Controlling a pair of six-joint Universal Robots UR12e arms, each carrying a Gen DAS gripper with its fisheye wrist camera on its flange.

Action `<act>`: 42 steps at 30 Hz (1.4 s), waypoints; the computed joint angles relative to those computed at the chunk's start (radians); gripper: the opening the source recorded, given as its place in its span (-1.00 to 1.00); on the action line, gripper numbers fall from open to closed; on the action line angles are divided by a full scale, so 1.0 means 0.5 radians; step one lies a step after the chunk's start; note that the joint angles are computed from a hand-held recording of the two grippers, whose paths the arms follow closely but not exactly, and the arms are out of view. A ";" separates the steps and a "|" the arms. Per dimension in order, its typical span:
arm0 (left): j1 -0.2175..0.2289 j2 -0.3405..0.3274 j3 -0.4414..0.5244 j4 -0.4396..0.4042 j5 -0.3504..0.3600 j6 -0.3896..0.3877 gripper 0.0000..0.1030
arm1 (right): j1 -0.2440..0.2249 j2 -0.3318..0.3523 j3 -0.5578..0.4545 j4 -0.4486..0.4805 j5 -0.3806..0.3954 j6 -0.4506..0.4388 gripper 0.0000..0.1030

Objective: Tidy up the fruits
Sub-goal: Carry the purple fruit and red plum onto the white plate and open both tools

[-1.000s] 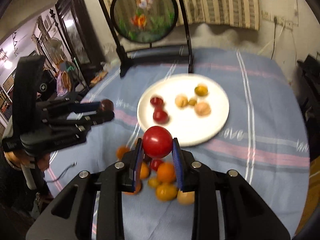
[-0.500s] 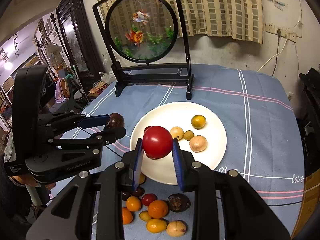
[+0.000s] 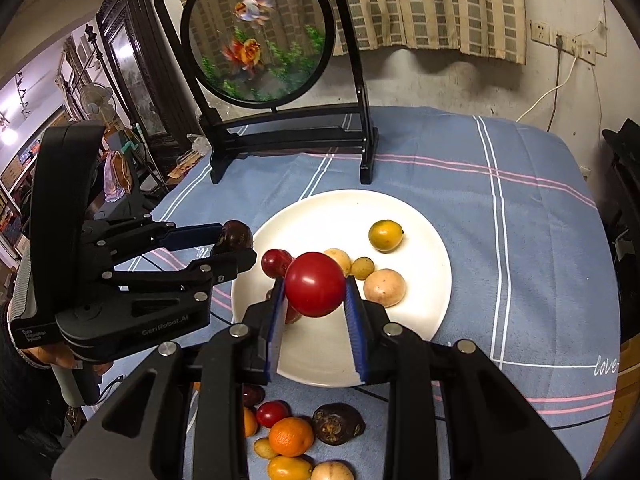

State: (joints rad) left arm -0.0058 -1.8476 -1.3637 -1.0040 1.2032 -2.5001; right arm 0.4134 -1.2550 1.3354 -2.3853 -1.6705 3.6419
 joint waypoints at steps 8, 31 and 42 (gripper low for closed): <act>-0.027 -0.079 0.065 -0.021 0.073 -0.024 -0.21 | -0.031 0.050 -0.036 0.034 0.060 -0.020 -0.44; -0.074 -0.188 0.156 -0.036 0.148 -0.055 -0.21 | -0.087 0.140 -0.102 0.102 0.156 -0.056 -0.44; -0.089 -0.221 0.183 -0.045 0.177 -0.062 -0.21 | -0.094 0.168 -0.135 0.112 0.166 -0.090 -0.44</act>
